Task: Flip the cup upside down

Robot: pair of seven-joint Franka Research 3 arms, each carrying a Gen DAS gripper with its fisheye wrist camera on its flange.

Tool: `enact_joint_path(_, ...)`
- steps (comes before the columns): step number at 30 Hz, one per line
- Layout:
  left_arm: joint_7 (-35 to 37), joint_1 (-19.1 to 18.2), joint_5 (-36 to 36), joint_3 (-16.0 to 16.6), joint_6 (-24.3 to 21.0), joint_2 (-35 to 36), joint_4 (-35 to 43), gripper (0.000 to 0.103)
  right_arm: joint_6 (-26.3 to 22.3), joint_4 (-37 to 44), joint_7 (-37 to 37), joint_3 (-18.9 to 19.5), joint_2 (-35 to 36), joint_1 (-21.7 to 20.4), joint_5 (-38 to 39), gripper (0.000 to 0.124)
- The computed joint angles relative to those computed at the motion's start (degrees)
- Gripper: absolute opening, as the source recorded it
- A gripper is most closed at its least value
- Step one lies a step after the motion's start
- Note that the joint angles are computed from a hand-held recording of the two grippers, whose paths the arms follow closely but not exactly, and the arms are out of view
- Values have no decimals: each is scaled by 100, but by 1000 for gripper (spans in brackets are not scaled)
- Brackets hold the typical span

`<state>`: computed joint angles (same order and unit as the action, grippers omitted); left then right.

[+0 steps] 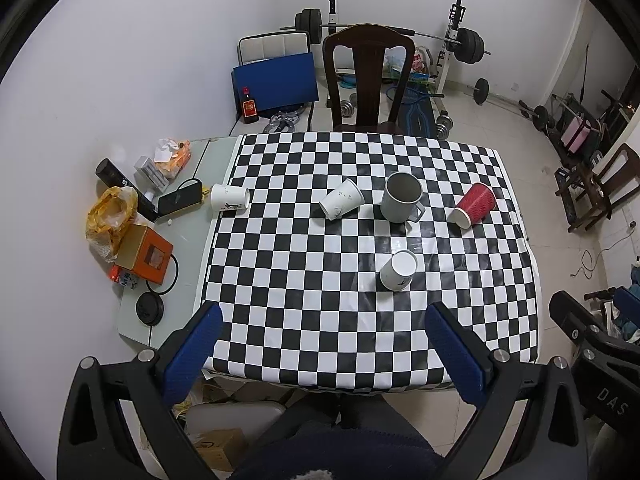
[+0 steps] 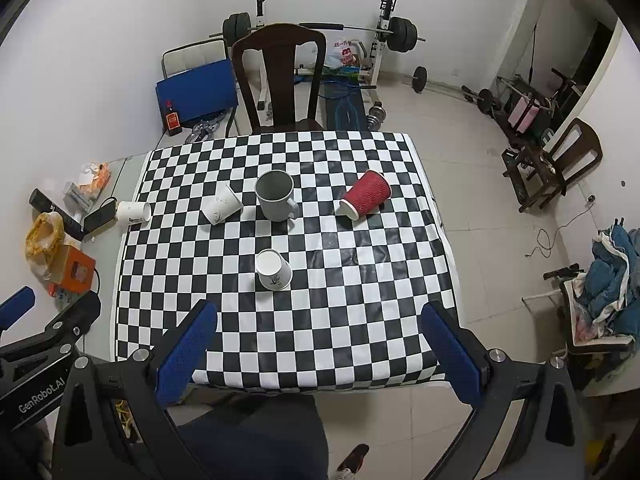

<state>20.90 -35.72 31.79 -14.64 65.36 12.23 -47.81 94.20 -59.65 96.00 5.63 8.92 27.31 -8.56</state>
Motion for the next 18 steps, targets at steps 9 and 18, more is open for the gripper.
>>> enact_joint_path(9,5,4,24,-22,-34,-9,-8,103,-25,43,-1,4,20,11,-11,103)
enact_joint_path(18,-7,-28,34,-6,-48,33,56,103,-2,-103,-29,26,-77,-1,19,103)
